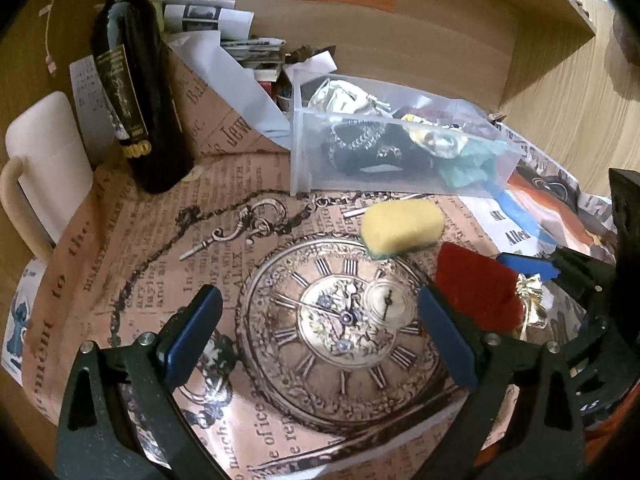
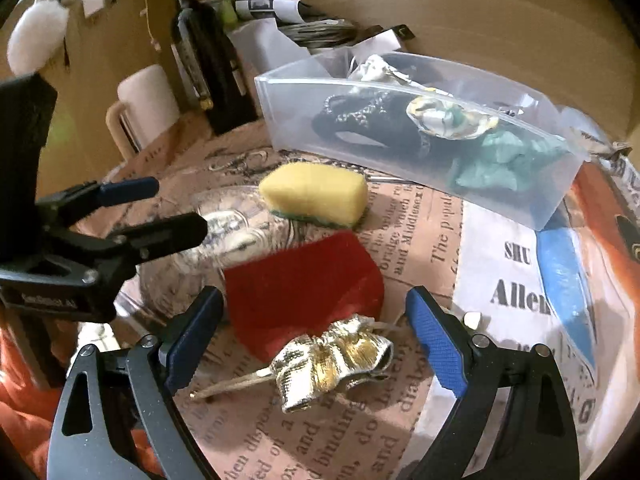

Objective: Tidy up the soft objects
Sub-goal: 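Grasp the yellow sponge with left tool while right tool grasps red gold-ribboned cloth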

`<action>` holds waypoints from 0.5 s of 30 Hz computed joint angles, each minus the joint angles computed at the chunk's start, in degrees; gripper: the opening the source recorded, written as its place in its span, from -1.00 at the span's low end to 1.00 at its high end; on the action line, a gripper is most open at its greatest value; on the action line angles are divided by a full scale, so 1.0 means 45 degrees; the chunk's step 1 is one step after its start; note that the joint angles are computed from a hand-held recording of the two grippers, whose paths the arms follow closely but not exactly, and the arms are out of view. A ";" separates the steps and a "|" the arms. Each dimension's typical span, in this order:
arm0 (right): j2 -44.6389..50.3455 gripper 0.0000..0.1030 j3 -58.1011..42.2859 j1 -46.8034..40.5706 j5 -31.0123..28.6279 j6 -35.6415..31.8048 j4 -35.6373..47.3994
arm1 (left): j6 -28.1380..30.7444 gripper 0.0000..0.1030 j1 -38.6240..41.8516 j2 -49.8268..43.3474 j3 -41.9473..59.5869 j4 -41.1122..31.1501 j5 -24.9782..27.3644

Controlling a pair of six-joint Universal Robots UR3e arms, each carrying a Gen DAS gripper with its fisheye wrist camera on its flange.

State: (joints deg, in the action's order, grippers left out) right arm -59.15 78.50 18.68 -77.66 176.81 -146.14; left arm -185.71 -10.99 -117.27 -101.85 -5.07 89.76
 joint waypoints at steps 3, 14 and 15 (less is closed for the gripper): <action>-0.0171 0.42 0.0398 0.0150 -0.0546 0.0033 -0.0491 | -0.0044 0.93 -0.0050 -0.0131 0.0222 -0.0187 -0.0048; -0.1147 -0.48 0.1903 -0.0451 -0.0563 0.0012 -0.2003 | 0.0024 0.93 -0.0433 -0.1559 0.2974 -0.1866 -0.0634; -0.1213 -0.51 0.1991 -0.0500 -0.0599 0.0020 -0.2102 | 0.0040 0.93 -0.0479 -0.1746 0.3342 -0.2072 -0.0698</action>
State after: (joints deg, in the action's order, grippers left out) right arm -64.61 87.46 16.43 -80.36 176.90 -155.60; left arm -185.53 -13.14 -125.13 -86.81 -14.40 86.62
